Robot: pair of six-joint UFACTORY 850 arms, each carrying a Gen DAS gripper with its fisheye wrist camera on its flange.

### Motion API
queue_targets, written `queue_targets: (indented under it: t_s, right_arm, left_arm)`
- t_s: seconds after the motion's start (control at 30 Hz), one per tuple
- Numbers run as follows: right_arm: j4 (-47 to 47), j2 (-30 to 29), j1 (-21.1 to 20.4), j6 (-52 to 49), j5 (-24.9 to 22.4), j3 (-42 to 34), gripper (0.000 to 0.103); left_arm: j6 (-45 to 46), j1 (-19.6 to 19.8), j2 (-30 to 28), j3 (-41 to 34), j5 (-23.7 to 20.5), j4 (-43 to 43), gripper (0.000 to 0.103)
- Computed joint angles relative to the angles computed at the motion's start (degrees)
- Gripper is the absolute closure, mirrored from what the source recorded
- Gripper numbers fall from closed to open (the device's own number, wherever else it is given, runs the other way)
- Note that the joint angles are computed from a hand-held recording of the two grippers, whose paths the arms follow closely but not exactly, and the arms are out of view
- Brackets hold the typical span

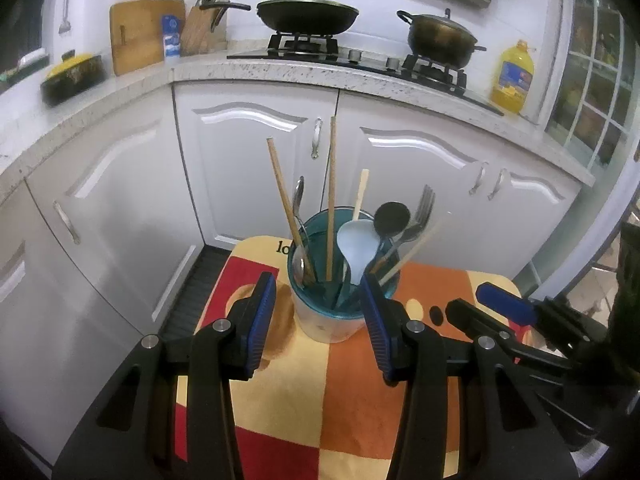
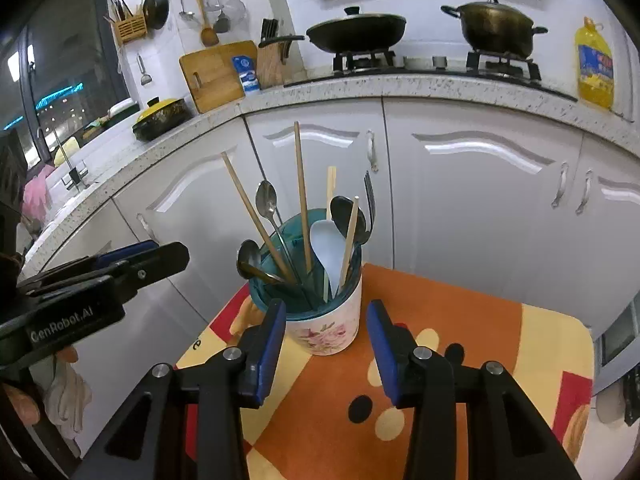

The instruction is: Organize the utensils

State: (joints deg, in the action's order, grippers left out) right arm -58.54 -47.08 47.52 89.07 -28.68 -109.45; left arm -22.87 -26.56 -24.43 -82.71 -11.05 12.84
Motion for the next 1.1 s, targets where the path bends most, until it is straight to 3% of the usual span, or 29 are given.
queue_targets:
  t_s: [0.23, 0.47, 0.57, 0.7, 1.1]
  right_arm:
    - [-3.97, 1.34, 1.25, 5.12, -2.81, 1.07, 0.062]
    - [-5.53, 1.18, 2.43, 6.46, -7.21, 0.41, 0.057]
    - [-6.36, 0.88, 2.81, 6.97, -7.97, 0.07, 0.050]
    - [-6.64, 0.64, 2.95, 7.10, -8.38, -0.34, 0.050]
    - [-4.53, 0.22, 2.73, 5.28, -7.73, -0.65, 0.050]
  left_arm:
    - [-12.07, -1.29, 1.52, 2.19, 0.82, 12.39, 0.060]
    - [-19.22, -1.89, 2.61, 4.11, 1.32, 18.73, 0.060]
    - [-25.02, -2.32, 2.90, 4.73, 1.17, 24.89, 0.060]
    - [-35.18, -2.94, 3.08, 5.24, -0.34, 35.61, 0.060]
    - [-34.69, -2.65, 2.87, 5.74, -0.37, 33.80, 0.060]
